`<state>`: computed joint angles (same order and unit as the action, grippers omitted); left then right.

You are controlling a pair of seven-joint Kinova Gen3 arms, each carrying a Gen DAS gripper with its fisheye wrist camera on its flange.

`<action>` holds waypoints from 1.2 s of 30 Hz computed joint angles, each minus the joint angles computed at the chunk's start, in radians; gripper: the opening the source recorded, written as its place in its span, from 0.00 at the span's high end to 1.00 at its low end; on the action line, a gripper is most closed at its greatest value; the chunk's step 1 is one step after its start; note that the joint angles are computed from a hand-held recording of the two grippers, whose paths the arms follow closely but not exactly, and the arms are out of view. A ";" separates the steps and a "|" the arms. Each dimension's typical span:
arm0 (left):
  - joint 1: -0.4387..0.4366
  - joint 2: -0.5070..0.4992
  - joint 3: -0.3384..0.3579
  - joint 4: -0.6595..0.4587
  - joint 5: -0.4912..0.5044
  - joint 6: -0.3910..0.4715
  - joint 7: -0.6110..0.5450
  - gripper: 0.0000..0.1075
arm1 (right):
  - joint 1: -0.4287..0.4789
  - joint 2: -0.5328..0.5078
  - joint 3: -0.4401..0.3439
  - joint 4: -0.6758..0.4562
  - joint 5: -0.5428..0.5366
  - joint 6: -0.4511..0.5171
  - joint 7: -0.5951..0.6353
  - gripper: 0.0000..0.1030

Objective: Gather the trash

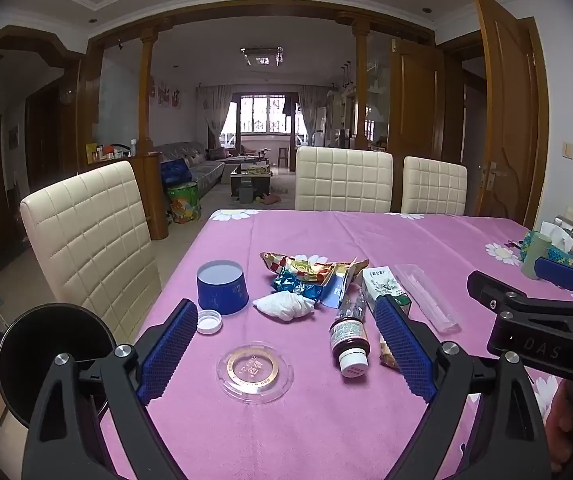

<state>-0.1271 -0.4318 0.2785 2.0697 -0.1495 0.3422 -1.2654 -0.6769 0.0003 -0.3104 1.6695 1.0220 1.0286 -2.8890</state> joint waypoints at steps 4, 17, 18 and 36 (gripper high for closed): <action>-0.008 0.009 0.007 -0.017 -0.001 0.005 0.002 0.18 | -0.001 -0.001 0.000 0.004 0.009 -0.004 -0.009 0.03; 0.009 0.003 -0.019 0.005 0.015 -0.017 -0.010 0.18 | 0.000 -0.003 -0.002 0.002 0.006 -0.001 -0.005 0.03; 0.010 0.004 -0.021 0.004 0.016 -0.017 -0.012 0.18 | 0.000 -0.003 -0.002 0.003 0.005 -0.002 -0.004 0.03; 0.006 0.002 -0.015 0.008 0.021 -0.015 -0.014 0.18 | -0.001 0.002 0.002 -0.001 0.001 -0.005 0.002 0.03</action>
<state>-0.1211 -0.4301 0.2636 2.0774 -0.1281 0.3276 -1.2795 -0.6783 0.0022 -0.3087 1.6690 1.0226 1.0241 -2.8869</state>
